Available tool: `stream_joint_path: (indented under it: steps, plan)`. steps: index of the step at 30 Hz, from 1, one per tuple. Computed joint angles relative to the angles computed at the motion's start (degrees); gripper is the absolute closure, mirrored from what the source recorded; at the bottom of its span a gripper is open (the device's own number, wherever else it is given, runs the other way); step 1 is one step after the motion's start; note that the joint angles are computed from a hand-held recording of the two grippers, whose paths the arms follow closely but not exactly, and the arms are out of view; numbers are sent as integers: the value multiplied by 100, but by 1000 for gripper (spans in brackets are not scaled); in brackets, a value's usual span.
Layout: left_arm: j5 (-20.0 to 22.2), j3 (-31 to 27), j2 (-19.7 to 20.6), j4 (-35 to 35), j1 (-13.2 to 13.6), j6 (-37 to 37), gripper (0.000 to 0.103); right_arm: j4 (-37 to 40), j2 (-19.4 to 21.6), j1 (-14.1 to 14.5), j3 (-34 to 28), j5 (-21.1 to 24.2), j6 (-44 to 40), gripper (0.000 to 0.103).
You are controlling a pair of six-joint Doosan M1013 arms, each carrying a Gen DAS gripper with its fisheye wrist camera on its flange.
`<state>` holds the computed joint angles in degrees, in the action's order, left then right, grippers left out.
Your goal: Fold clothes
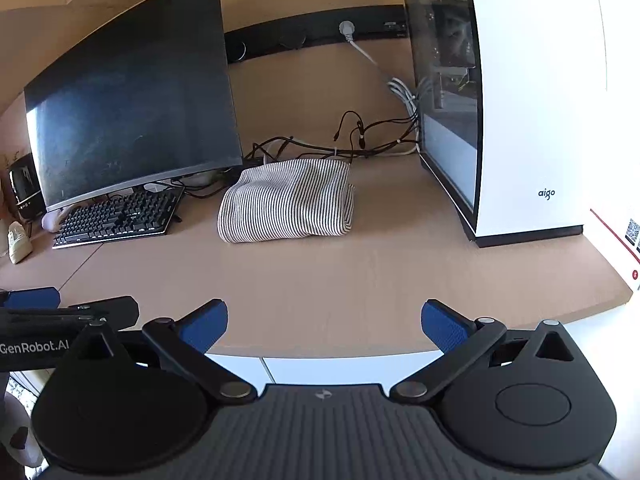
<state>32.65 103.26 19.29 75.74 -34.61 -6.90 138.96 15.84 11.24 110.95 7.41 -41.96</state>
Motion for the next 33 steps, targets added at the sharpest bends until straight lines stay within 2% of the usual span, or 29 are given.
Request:
stream_joint_path:
  steps: [19,33]
  plan:
    - [-104,18,-9,-190,49,112,0,-1208,13,-9,-28,-38,1270,0]
    - [-147,76,-44,-47,74,-26,0,-999,-1,-1,-6,-5,1031,0]
